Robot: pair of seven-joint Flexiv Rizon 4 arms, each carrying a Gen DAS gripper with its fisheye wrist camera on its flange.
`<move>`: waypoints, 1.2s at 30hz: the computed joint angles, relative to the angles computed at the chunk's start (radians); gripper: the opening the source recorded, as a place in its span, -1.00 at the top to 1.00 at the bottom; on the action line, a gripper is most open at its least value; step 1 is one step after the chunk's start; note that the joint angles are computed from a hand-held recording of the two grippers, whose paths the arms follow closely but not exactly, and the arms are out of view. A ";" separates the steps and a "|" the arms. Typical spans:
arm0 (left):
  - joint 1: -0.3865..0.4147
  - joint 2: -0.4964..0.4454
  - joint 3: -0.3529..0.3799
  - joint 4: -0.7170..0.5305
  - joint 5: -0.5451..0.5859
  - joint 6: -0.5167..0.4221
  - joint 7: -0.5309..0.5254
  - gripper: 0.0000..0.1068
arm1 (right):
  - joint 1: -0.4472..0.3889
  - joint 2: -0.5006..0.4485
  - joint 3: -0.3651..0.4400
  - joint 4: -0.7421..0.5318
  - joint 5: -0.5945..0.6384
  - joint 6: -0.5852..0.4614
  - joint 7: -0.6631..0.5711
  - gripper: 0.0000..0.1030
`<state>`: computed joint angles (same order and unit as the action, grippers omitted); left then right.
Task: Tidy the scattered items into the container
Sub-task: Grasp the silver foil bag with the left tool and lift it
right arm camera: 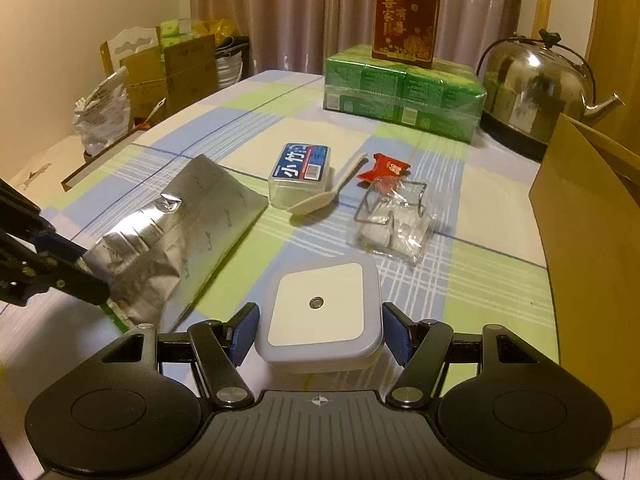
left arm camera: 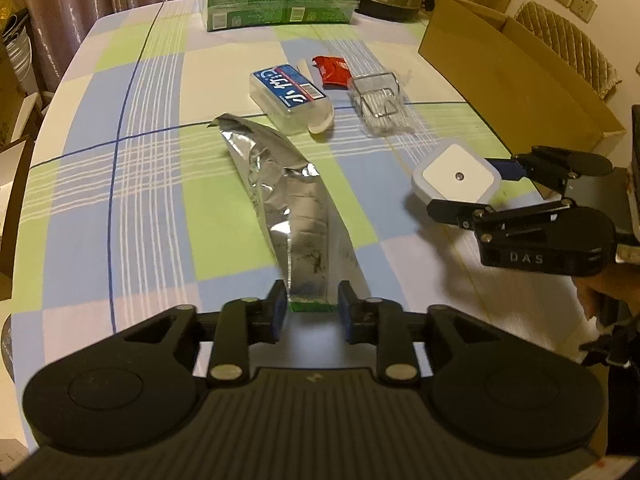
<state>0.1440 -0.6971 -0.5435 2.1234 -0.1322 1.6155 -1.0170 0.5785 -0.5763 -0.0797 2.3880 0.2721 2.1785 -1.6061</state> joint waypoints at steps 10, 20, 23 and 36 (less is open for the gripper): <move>-0.051 0.027 0.054 -0.081 -0.061 -0.099 0.014 -0.11 | -0.065 -0.001 0.030 0.005 -0.034 0.017 0.019 -0.22; -0.228 -0.051 0.231 -0.332 -0.190 -0.324 -0.009 -0.22 | -0.129 -0.012 0.052 -0.010 -0.087 0.019 0.045 -0.22; -0.276 -0.077 0.281 -0.392 -0.197 -0.384 -0.027 -0.22 | -0.148 -0.016 0.061 -0.014 -0.109 0.013 0.055 -0.22; -0.353 -0.136 0.354 -0.486 -0.171 -0.487 -0.088 0.00 | -0.190 -0.037 0.086 -0.045 -0.165 0.014 0.115 -0.22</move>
